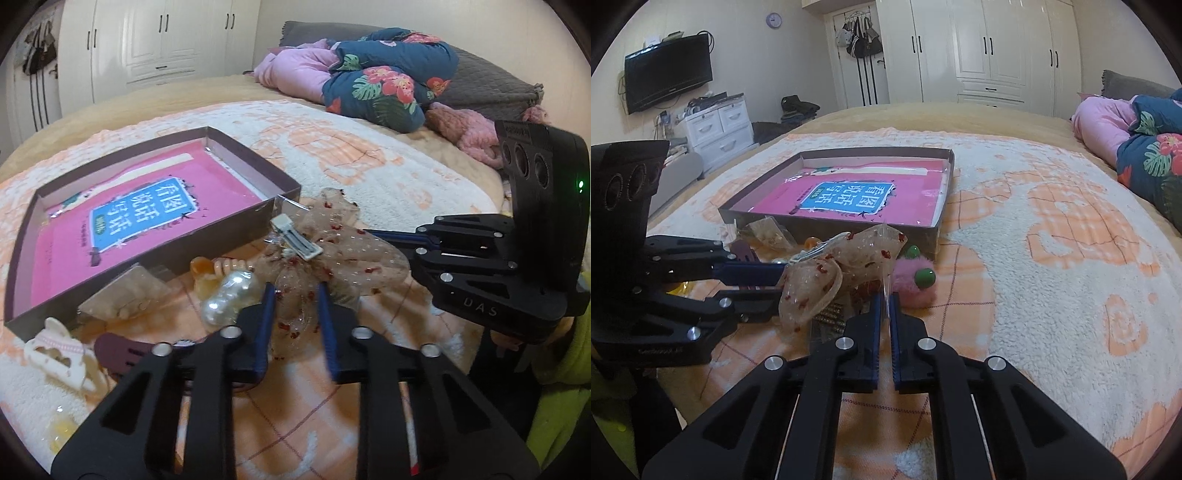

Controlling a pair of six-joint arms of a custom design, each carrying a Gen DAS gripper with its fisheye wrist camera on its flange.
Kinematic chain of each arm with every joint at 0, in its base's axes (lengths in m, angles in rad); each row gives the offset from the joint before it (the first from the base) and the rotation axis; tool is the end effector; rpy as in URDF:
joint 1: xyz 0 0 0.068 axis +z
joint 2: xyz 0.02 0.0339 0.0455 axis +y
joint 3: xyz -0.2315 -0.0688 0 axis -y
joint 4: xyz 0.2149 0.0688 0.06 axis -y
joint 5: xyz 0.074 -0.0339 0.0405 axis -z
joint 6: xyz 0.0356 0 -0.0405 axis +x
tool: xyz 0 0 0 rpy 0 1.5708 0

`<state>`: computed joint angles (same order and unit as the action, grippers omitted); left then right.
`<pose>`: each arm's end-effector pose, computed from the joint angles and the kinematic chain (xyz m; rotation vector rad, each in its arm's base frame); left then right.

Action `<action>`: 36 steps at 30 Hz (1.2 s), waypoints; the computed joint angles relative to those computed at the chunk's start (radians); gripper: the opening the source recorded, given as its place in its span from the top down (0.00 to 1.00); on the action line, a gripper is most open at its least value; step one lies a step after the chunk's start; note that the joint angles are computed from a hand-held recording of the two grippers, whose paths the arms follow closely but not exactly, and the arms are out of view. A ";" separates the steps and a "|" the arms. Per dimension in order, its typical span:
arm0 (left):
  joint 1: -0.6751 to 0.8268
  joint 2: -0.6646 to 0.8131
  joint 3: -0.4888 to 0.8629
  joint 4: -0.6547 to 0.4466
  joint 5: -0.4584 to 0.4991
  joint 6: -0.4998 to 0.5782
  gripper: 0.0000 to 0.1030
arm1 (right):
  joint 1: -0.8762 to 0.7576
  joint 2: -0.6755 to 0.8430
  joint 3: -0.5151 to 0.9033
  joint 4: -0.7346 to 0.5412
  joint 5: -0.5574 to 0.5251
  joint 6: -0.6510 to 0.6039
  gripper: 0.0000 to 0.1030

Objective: Organize jewelry
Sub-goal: 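Carry the bow clip with the left gripper into the tray and lower it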

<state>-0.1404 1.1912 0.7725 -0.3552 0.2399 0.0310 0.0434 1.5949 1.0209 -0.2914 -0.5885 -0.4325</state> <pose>0.2291 -0.0409 0.2201 0.3183 2.3194 -0.3352 0.3046 0.0330 0.1997 -0.7903 2.1716 0.5194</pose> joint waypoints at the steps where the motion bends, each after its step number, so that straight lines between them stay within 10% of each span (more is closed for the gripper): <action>1: 0.007 0.001 0.000 0.002 0.020 -0.003 0.95 | 0.001 -0.007 -0.008 0.006 0.001 0.001 0.95; 36: 0.603 -0.075 0.104 -0.009 0.252 0.002 0.98 | 0.099 -0.021 0.115 0.059 0.060 0.120 0.96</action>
